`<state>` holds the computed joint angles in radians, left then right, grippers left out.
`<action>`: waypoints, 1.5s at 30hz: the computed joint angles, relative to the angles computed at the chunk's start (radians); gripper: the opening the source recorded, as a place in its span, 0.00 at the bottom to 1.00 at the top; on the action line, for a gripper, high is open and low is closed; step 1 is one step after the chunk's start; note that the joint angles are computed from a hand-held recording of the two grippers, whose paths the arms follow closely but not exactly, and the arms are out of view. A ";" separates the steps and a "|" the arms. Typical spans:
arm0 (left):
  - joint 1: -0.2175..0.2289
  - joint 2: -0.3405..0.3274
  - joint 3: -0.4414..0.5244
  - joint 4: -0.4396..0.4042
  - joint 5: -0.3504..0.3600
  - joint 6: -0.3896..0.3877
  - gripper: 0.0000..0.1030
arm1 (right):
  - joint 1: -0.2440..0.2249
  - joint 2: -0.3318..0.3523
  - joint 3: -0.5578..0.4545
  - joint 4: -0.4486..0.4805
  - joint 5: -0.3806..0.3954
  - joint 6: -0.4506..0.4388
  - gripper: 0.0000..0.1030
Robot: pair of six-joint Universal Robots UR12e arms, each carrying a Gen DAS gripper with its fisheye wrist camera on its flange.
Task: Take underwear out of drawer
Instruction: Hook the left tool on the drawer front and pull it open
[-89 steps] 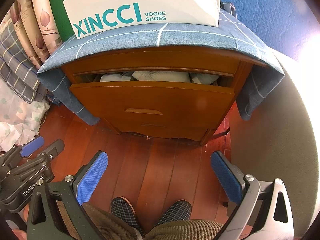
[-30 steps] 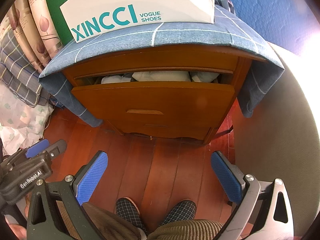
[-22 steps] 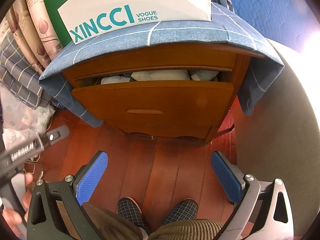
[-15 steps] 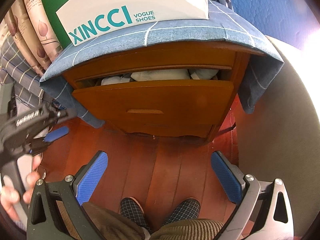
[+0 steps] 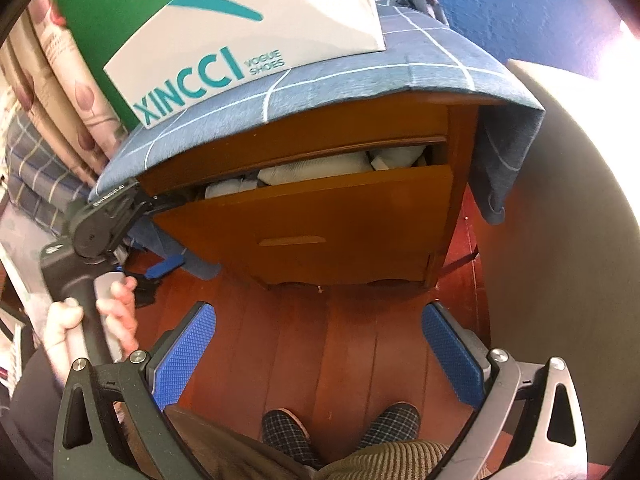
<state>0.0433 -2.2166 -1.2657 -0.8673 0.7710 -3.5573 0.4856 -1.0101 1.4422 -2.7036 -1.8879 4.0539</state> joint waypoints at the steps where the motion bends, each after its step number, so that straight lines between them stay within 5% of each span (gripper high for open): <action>1: 0.000 -0.008 0.004 0.010 -0.006 -0.022 0.78 | 0.000 0.000 0.001 -0.002 -0.002 0.007 0.99; 12: -0.004 -0.067 0.029 0.058 -0.015 -0.180 0.86 | -0.004 0.002 0.000 -0.007 0.014 0.017 0.99; 19: -0.021 -0.088 0.070 0.007 0.058 -0.204 0.95 | -0.006 0.003 -0.001 -0.003 0.021 0.019 0.99; 31: -0.033 -0.093 0.118 -0.130 0.174 -0.047 1.00 | -0.003 0.006 -0.010 0.014 0.012 0.015 0.99; 45: -0.039 -0.029 0.135 -0.375 0.405 0.252 1.00 | -0.001 0.006 -0.013 0.018 0.001 0.013 0.99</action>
<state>0.0041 -2.2460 -1.1305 -1.2428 1.1763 -3.3052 0.4849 -1.0039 1.4296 -2.6861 -1.8867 4.0666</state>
